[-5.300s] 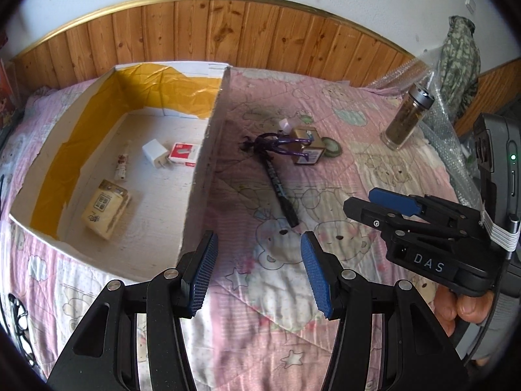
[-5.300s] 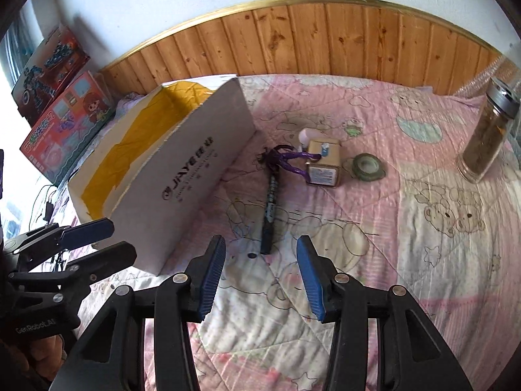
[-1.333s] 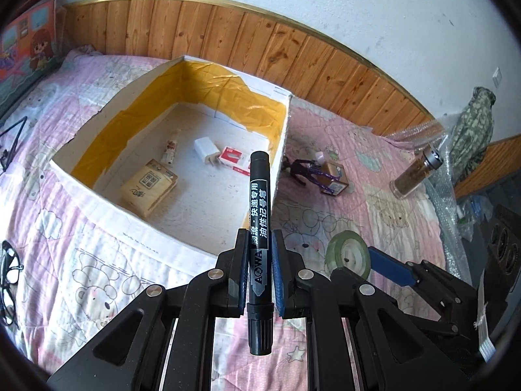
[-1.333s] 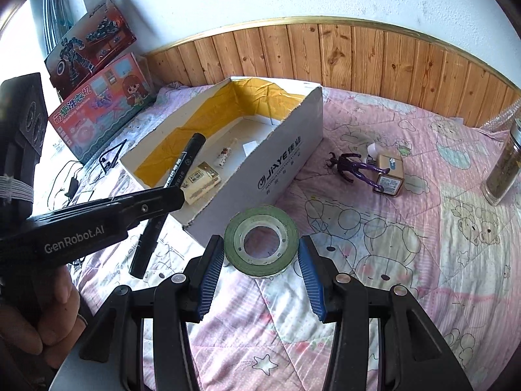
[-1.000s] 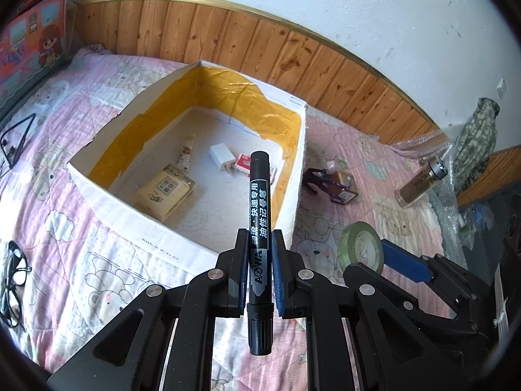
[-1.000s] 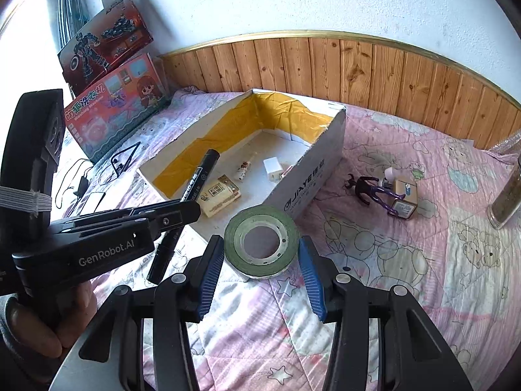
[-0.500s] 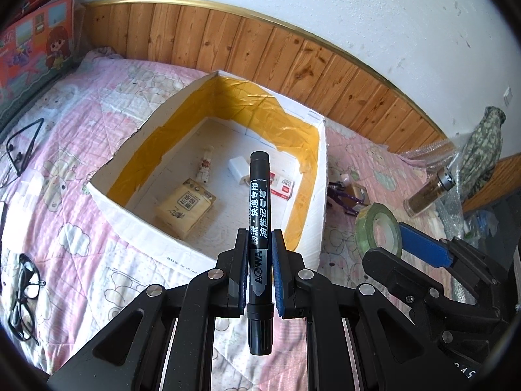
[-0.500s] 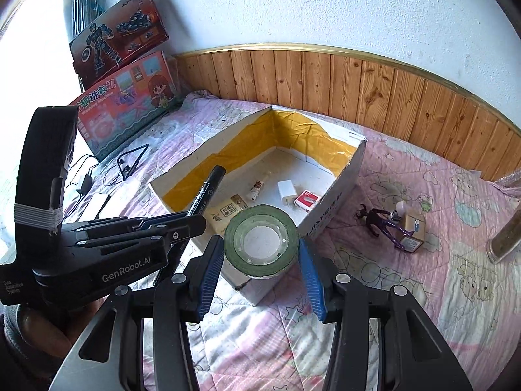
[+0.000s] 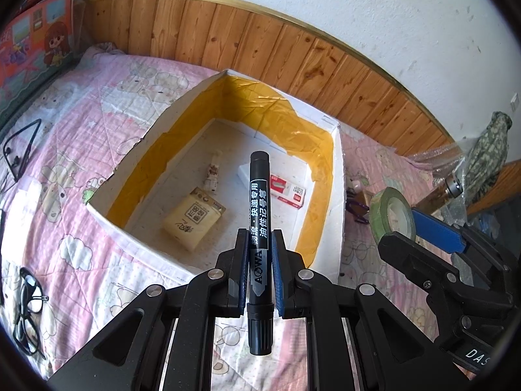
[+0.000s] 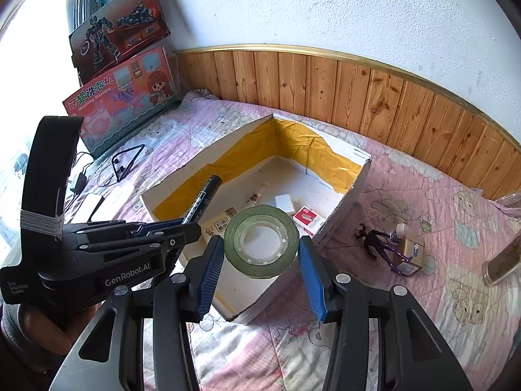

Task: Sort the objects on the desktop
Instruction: 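Lift and carry the tape roll and marker toward the cardboard box, then lower the tape roll and marker over the inside of the cardboard box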

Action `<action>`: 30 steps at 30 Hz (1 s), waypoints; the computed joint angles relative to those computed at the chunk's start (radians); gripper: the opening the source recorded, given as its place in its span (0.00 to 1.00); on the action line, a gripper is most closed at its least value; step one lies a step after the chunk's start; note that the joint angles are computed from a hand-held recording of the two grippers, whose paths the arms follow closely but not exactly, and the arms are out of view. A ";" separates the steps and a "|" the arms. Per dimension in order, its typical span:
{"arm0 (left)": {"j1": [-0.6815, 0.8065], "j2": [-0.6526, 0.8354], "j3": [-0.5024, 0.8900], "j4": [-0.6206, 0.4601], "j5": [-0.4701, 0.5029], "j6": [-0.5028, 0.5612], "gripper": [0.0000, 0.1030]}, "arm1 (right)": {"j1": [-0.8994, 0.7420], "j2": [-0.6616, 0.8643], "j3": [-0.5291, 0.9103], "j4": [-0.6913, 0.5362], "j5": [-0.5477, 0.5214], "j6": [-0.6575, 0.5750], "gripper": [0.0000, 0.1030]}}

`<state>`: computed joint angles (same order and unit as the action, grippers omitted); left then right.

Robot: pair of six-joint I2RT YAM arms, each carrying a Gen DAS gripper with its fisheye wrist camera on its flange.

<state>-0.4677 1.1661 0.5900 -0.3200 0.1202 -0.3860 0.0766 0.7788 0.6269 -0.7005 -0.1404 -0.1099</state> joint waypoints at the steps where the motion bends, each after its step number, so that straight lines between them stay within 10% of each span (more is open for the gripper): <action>1: 0.000 0.012 0.007 0.002 0.000 0.002 0.13 | -0.003 0.016 0.006 0.008 -0.001 -0.004 0.47; 30: 0.020 0.389 0.203 0.055 0.105 0.059 0.13 | -0.063 0.463 0.155 0.201 0.021 -0.098 0.47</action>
<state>-0.4476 1.5554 0.7929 -0.2654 0.2253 -0.3266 0.0134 1.2418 0.7822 -0.4992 -0.1194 -0.2083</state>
